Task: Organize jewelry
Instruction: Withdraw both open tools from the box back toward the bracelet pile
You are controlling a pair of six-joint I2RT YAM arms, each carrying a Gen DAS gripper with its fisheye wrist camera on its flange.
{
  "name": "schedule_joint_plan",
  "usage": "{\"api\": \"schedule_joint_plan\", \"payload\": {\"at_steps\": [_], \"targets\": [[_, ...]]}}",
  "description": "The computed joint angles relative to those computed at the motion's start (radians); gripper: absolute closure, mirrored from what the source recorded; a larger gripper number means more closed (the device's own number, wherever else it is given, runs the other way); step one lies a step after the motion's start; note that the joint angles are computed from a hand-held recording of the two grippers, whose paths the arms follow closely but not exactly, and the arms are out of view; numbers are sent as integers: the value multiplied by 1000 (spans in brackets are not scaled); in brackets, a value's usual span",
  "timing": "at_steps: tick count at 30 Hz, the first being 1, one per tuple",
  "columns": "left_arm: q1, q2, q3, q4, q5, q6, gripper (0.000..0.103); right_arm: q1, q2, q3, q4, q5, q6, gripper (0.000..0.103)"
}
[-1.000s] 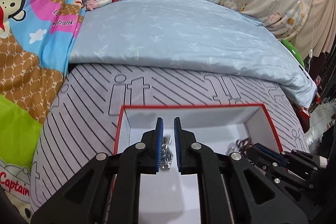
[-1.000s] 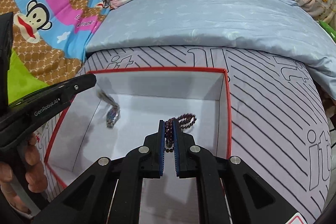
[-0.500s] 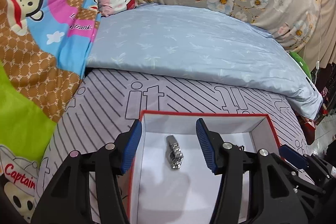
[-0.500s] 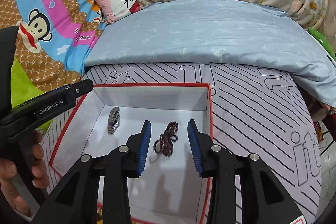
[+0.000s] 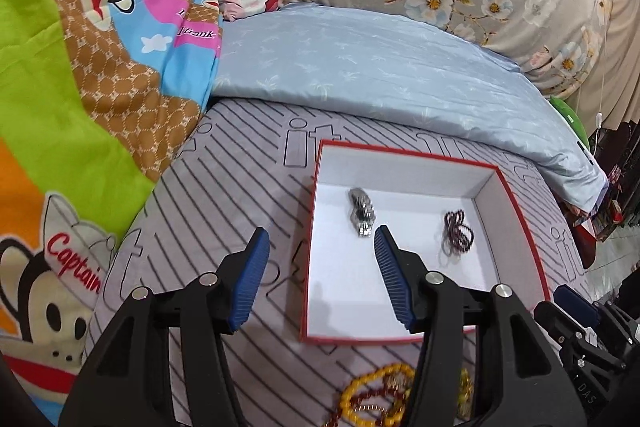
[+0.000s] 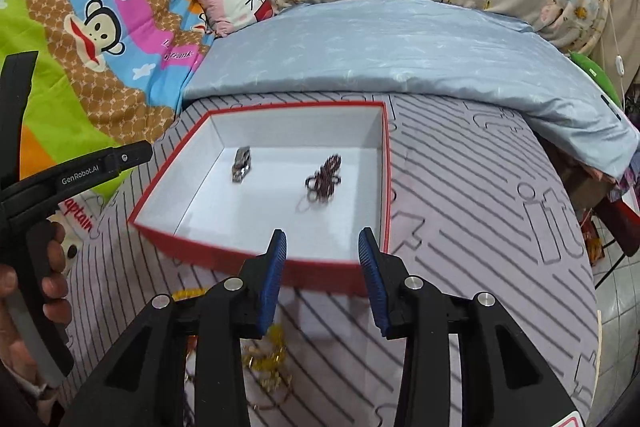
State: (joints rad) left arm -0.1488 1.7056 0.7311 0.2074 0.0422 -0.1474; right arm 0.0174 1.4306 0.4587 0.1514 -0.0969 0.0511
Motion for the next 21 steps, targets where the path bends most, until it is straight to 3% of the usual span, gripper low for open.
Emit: {"api": "schedule_joint_plan", "payload": {"at_steps": [12, 14, 21], "targets": [[-20, -119, -194, 40, -3, 4, 49, 55, -169, -185, -26, 27, 55, 66], [-19, -126, -228, 59, -1, -3, 44, 59, -192, -218, -23, 35, 65, 66], [-36, -128, -354, 149, -13, -27, 44, 54, -241, -319, -11, 39, 84, 66]]}}
